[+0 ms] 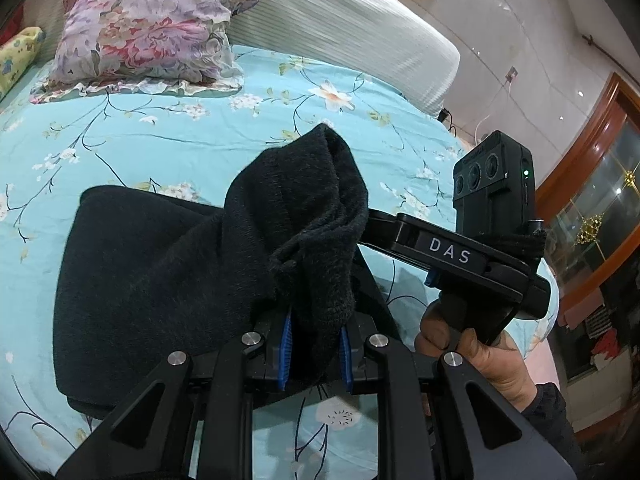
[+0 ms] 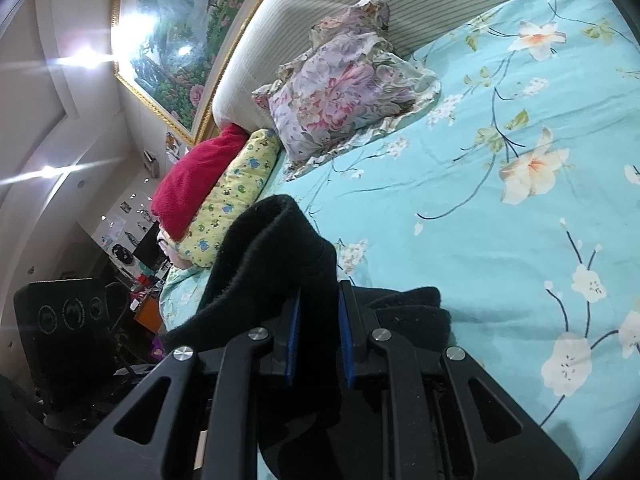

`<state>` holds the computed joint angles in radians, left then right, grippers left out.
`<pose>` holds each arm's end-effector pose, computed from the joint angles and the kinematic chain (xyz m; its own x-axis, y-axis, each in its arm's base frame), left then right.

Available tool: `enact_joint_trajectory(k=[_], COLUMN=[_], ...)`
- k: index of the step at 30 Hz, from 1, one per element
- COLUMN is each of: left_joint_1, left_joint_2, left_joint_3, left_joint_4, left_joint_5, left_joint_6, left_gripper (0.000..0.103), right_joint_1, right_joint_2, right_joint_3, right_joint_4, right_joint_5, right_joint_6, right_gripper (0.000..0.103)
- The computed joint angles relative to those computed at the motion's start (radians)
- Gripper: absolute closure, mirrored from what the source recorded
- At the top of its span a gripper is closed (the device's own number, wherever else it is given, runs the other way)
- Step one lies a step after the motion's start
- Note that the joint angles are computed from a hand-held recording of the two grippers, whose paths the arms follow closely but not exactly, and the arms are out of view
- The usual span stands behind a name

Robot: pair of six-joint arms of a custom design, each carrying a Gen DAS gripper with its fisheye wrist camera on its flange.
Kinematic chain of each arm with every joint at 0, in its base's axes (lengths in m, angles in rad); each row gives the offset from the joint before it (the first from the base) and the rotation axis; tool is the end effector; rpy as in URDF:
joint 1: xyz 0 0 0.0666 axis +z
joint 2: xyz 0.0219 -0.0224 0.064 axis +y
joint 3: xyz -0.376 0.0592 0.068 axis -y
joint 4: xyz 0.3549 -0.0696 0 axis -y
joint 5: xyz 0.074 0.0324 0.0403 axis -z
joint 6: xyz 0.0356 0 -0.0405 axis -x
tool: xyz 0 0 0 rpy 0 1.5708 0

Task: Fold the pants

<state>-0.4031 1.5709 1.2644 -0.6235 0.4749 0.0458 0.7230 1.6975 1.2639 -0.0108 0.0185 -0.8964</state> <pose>0.4454 -0.2081 0.3147 -0.7641 0.2816 -0.5804 0.5659 0.7245 -0.3935 0.4189 0.3683 0.2986 -0.7082 0.4166 -0.5700 -0.1535 0.6972 0.7003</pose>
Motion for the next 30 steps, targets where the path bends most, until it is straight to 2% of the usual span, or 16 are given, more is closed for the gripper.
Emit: enact_joint_trajectory(k=[11, 14, 16, 17, 18, 19, 21, 23, 24, 26, 30], left_joint_1=[-0.021, -0.025, -0.03, -0.031, -0.03, -0.028, -0.027, -0.024, -0.018, -0.004, 0.028], left_joint_2=[0.014, 0.009, 0.001, -0.003, -0.007, -0.012, -0.027, -0.038, -0.044, -0.052, -0.071], left_joint_3=[-0.005, -0.012, -0.02, -0.024, -0.026, -0.029, -0.039, -0.048, -0.053, -0.058, -0.071], left_joint_4=[0.011, 0.022, 0.029, 0.03, 0.028, 0.025, 0.029, 0.03, 0.027, 0.021, 0.016], left_joint_5=[-0.027, -0.035, -0.036, -0.029, -0.013, 0.009, 0.025, 0.026, 0.033, 0.047, 0.075], left_joint_6=[-0.006, -0.014, -0.033, -0.039, -0.046, -0.05, -0.058, -0.064, -0.066, -0.061, -0.041], left_gripper=[0.082, 0.078, 0.065, 0.059, 0.048, 0.041, 0.038, 0.038, 0.038, 0.038, 0.038], right_joint_1=[0.012, 0.023, 0.037, 0.045, 0.054, 0.059, 0.073, 0.089, 0.098, 0.115, 0.147], right_joint_2=[-0.022, -0.041, -0.059, -0.068, -0.077, -0.081, -0.097, -0.118, -0.132, -0.142, -0.135], right_joint_3=[-0.003, -0.004, -0.002, 0.003, 0.01, 0.015, 0.02, -0.001, -0.022, -0.029, 0.01], right_joint_4=[-0.064, -0.113, -0.153, -0.187, -0.228, -0.253, -0.31, -0.303, -0.269, -0.263, -0.337], right_joint_5=[0.045, 0.097, 0.156, 0.193, 0.23, 0.25, 0.302, 0.343, 0.36, 0.391, 0.434], right_joint_6=[-0.026, -0.052, -0.066, -0.077, -0.094, -0.109, -0.159, -0.201, -0.213, -0.232, -0.257], right_gripper=[0.087, 0.087, 0.087, 0.085, 0.08, 0.077, 0.061, 0.045, 0.044, 0.043, 0.04])
